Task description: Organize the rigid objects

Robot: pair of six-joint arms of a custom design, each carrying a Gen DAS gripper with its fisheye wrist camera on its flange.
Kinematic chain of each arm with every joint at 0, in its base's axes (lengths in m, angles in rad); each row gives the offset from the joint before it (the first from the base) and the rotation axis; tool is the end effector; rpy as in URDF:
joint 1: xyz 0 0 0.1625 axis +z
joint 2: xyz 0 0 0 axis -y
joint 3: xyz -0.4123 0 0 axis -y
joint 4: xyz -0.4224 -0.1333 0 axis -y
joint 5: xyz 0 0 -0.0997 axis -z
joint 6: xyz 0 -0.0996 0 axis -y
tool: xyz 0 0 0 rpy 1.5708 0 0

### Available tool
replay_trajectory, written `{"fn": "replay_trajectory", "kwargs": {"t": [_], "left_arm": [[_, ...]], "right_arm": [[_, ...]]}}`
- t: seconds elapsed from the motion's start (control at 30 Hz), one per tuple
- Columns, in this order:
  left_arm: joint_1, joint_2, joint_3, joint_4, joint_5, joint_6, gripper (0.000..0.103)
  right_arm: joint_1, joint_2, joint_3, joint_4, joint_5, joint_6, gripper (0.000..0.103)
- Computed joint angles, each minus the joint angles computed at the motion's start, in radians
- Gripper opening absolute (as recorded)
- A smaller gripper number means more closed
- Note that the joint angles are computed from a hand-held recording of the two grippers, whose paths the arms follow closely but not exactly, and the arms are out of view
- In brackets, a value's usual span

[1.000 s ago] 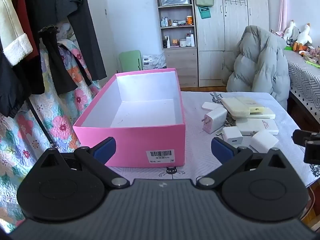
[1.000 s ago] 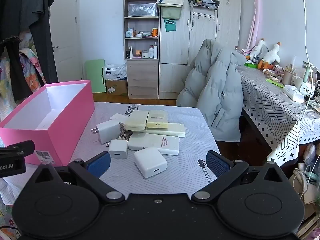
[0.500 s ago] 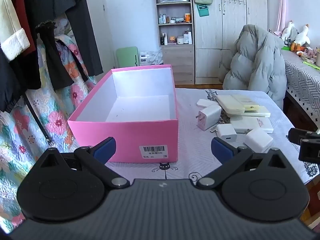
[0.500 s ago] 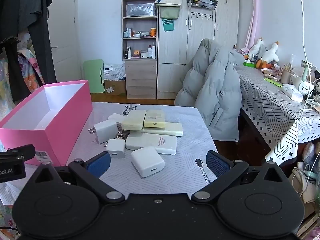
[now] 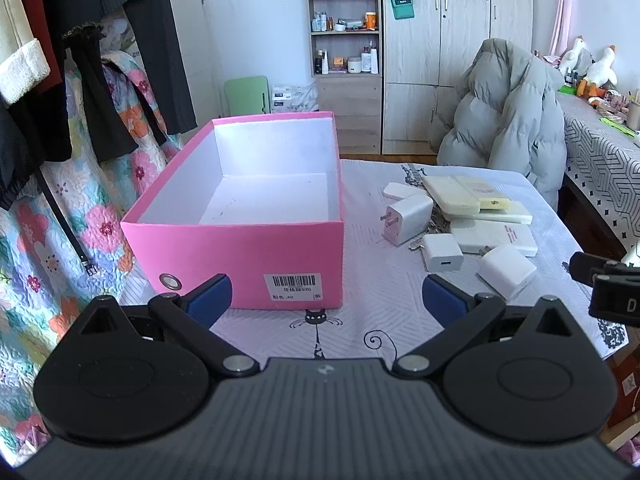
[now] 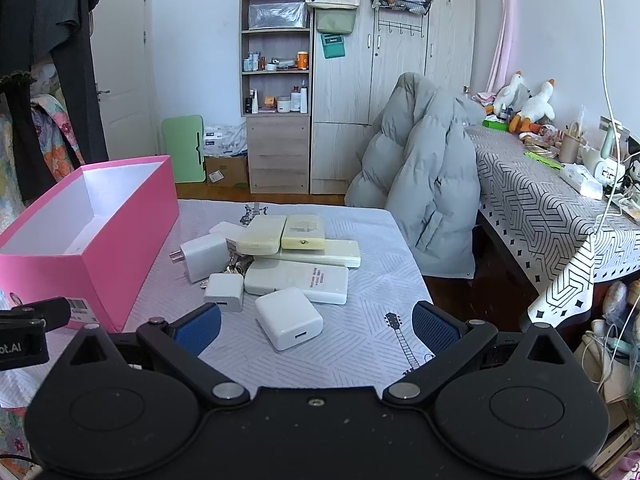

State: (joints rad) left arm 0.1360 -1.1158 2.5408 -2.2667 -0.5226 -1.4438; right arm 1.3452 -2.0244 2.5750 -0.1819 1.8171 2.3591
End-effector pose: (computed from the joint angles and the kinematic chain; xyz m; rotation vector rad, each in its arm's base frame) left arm -0.2514 -0.2561 0.0114 0.4490 2.0800 -1.0868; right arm 0.0540 -0.2519 0.1843 0.4078 -2.0782 1.1408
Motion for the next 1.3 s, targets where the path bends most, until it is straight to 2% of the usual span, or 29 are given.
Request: {"fn": "replay_trajectory", "kwargs": {"t": [0.7, 1.3], "left_arm": [[0.026, -0.002, -0.005, -0.008, -0.008, 0.009, 0.103], [0.022, -0.002, 0.003, -0.022, -0.009, 0.017, 0.103]], "right_arm": [[-0.01, 0.016, -0.001, -0.008, 0.004, -0.009, 0.103], [0.0, 0.045, -0.001, -0.023, 0.017, -0.02, 0.103]]}}
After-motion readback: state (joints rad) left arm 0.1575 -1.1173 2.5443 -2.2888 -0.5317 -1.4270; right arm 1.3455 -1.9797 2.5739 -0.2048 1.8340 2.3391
